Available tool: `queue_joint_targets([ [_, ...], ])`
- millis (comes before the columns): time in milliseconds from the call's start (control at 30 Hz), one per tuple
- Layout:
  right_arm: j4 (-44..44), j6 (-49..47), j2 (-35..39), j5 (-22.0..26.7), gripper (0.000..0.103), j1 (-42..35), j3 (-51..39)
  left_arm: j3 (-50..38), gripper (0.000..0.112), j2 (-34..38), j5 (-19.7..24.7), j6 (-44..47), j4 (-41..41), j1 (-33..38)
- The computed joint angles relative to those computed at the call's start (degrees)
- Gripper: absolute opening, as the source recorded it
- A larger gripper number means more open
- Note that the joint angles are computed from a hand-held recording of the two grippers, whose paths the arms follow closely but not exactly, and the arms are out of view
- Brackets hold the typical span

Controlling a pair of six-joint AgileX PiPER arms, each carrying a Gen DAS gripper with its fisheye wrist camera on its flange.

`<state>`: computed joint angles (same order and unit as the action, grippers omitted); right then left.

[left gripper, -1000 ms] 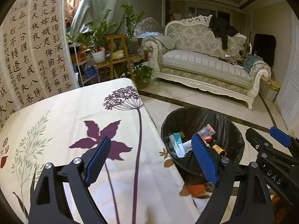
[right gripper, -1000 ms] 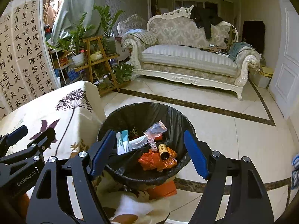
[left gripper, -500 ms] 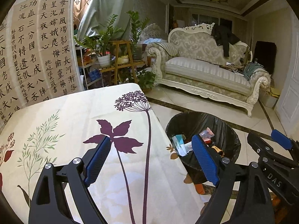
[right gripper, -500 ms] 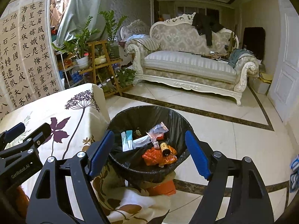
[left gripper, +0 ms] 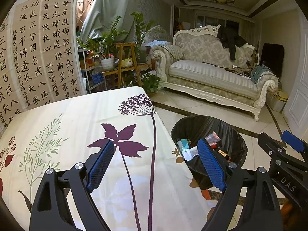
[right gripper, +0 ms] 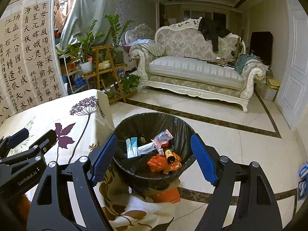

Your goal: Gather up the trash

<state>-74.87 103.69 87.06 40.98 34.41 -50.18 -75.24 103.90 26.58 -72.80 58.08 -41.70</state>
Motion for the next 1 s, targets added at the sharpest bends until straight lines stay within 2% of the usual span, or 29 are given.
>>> queue_joint_targets([
  [1000,-0.53,0.84,0.4,0.1,0.077,0.19,0.01,1.01,0.085,-0.4,-0.65,-0.8,0.22,0.04],
])
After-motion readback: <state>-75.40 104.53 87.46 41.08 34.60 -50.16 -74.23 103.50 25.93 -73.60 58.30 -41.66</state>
